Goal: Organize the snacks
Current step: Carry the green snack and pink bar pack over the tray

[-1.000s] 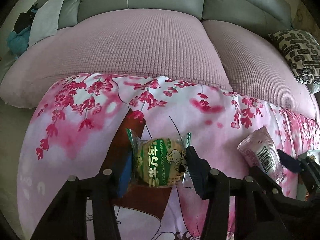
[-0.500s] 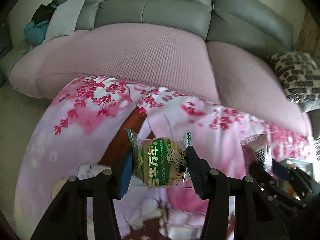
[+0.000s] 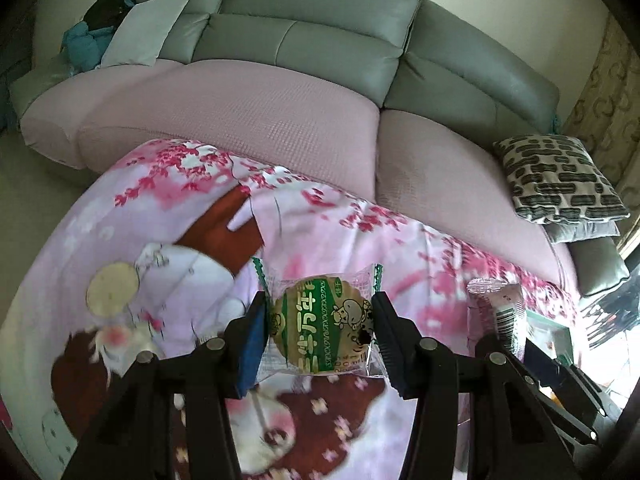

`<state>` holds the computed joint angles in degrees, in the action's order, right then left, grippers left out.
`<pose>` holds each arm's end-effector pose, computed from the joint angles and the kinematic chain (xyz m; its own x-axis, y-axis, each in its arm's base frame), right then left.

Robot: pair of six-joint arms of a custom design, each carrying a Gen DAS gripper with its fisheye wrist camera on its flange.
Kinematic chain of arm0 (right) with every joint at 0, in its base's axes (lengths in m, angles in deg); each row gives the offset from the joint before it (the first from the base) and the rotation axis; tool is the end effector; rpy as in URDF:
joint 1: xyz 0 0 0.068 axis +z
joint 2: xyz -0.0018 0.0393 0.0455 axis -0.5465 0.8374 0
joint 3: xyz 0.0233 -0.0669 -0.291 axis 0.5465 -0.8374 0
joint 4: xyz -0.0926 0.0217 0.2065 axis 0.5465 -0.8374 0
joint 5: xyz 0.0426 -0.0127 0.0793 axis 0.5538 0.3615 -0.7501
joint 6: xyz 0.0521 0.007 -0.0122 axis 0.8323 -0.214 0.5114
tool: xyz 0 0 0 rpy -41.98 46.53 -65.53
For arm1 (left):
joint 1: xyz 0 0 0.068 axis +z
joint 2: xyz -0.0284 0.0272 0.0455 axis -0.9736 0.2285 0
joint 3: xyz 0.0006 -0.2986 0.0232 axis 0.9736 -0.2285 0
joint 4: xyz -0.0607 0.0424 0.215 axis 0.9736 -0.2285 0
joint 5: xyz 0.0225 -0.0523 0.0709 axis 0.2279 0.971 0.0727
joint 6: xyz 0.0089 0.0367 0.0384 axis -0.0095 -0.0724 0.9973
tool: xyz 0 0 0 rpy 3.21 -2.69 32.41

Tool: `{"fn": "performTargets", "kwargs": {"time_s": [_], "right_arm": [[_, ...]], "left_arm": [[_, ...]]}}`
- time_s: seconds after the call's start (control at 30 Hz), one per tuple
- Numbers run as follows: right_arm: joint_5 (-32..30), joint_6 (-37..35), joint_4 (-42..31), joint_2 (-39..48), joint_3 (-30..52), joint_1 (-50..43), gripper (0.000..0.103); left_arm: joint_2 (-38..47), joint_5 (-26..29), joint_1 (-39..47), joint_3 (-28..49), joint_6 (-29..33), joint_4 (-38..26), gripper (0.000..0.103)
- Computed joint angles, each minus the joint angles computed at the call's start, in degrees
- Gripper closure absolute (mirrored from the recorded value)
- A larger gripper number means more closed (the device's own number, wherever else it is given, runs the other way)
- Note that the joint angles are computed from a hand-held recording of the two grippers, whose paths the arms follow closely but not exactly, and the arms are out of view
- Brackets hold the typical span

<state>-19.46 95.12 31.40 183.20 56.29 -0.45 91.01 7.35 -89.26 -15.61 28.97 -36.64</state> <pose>0.2766 0.1630 0.2445 -0.7561 0.1322 -0.6410 0.0935 0.9912 0.0941 0.3095 -0.0734 0.2333 -0.7911 -0.0937 -0.6044 0.0942 0.9577 -0.2718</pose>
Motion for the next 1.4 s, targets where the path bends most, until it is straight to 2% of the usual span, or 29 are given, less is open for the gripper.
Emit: {"fn": "performTargets", "kwargs": {"time_s": [0.33, 0.5, 0.73, 1.0, 1.2, 1.4], "right_arm": [[5.99, 9.96, -4.85, -11.82, -10.97, 5.90, 0.061], [8.90, 12.67, -7.24, -17.73, -15.45, 6.46, 0.061], [9.87, 13.58, -7.49, -25.46, -20.66, 3.08, 0.061], [8.09, 10.60, -11.61, -35.81, -25.31, -8.12, 0.061], [2.50, 4.23, -12.68, -42.93, -28.98, -21.85, 0.061], [-2.57, -1.13, -12.41, -45.93, -30.85, -30.93, 0.061]], "left_arm": [[-8.70, -3.20, -9.98, -10.44, -6.27, 3.89, 0.050], [-9.85, -6.34, -14.61, -10.72, -7.75, 4.93, 0.050], [-8.54, -10.35, -20.79, -9.74, -8.61, 5.47, 0.050], [-4.02, -12.74, -30.67, -5.85, -9.66, 5.73, 0.050], [-0.21, -14.45, -35.56, -3.09, -10.67, 5.67, 0.050], [2.54, -14.98, -39.20, -0.35, -10.96, 5.48, 0.050]]}}
